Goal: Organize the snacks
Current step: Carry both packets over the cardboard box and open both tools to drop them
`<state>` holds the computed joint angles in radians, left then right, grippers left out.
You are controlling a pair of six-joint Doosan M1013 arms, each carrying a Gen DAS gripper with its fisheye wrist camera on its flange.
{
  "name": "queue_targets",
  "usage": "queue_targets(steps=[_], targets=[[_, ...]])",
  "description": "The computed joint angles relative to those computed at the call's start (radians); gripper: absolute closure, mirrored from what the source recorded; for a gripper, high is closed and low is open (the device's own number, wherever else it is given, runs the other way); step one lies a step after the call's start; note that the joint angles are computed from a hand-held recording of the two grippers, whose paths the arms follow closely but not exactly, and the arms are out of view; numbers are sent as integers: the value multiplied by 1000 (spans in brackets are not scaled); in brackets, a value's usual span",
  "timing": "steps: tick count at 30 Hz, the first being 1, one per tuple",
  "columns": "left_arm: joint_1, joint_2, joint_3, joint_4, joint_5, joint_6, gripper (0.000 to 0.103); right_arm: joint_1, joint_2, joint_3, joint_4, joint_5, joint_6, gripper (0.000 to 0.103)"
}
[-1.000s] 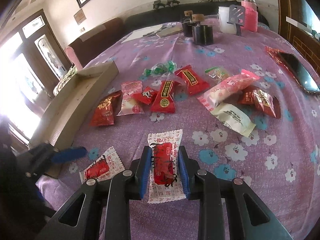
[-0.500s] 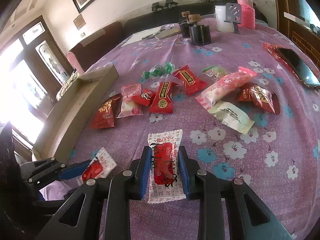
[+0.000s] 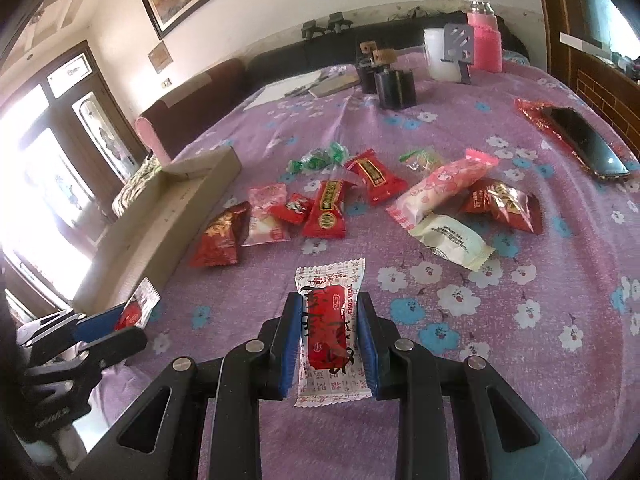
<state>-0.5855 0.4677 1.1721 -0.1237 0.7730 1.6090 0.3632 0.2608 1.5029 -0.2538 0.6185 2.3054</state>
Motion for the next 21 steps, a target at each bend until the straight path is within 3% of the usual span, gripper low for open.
queue_targets(steps=[9, 21], targets=[[27, -16, -4, 79, -15, -94, 75, 36, 14, -88, -17, 3, -55, 76], [71, 38, -108, 285, 44, -204, 74, 63, 166, -354, 153, 93, -282, 76]])
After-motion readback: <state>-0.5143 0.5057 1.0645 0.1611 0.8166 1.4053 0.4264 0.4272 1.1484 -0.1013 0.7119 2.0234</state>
